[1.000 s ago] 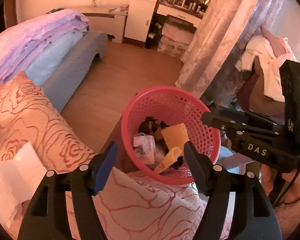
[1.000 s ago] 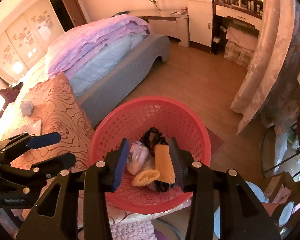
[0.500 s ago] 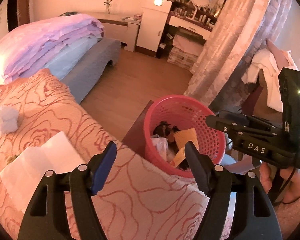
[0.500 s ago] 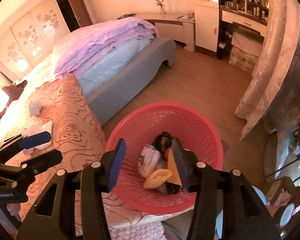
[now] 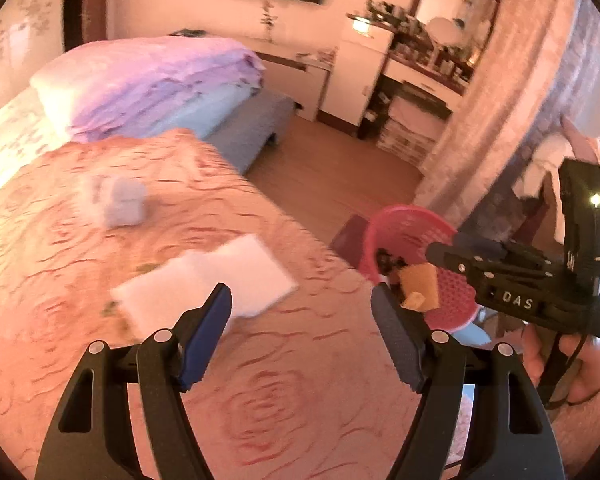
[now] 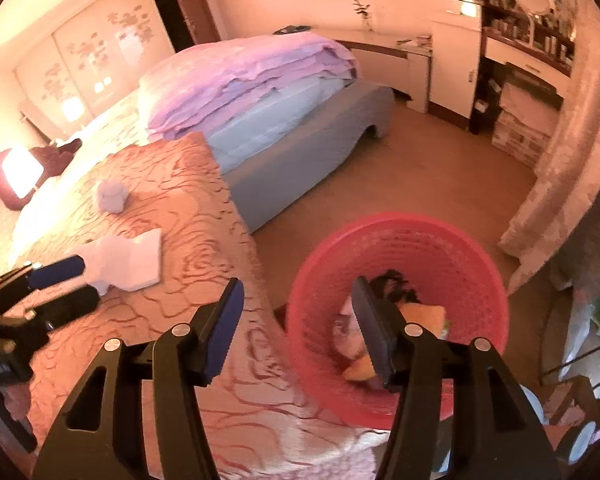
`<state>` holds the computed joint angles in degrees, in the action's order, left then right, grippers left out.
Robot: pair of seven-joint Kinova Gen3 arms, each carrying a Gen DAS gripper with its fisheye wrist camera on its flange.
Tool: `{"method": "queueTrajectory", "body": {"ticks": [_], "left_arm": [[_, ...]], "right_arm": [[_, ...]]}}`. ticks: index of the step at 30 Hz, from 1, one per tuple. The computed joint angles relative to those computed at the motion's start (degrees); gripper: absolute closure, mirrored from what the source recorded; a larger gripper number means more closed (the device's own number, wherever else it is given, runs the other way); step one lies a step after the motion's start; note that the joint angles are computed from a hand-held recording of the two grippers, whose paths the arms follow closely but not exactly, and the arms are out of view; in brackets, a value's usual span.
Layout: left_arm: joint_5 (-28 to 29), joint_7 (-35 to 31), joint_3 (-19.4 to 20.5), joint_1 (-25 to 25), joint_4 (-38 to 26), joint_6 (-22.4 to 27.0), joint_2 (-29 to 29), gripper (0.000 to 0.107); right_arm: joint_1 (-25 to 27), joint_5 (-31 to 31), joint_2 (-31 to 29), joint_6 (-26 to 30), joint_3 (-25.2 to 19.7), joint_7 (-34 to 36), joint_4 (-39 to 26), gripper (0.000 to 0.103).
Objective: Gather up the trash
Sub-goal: 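Move both open tools back over the bed toward the white mesh cloth and tissue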
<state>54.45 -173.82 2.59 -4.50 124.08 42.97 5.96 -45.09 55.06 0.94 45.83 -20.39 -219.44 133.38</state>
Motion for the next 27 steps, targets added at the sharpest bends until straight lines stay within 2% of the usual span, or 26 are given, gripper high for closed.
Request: {"method": "queueTrajectory", "body": {"ticks": [4,6,12,19,27], "left_arm": [[0.55,-0.38,-2.33,-3.06,-1.59,-0.39,-0.10,0.035],[0.97,0.18,-3.23,-4.71,-2.92,-1.02,0.63,0.034],[1.20,3.03,-2.94,-7.88,-7.11,-2.90,4.33,0.033],[-2.85,8.51,1.27,-6.73,-12.51,-6.41,8.74,0.032],[-12.97,19.40,4.83,-2.38,-18.11,-11.80,14.28,0.032]], "right_arm": [[-0.16,1.45,1.23,-1.14,0.39,1.16,-1.50,0.048],[-0.19,1.96,1.47,-1.87,0.75,1.72,-2.07,0.043],[-0.51,2.45,1.78,-2.74,1.14,1.41,-2.46,0.039],[-0.39,1.90,1.96,-3.36,1.67,1.74,-2.48,0.039],[0.46,1.28,1.60,-3.78,2.16,1.63,-1.85,0.039]]}}
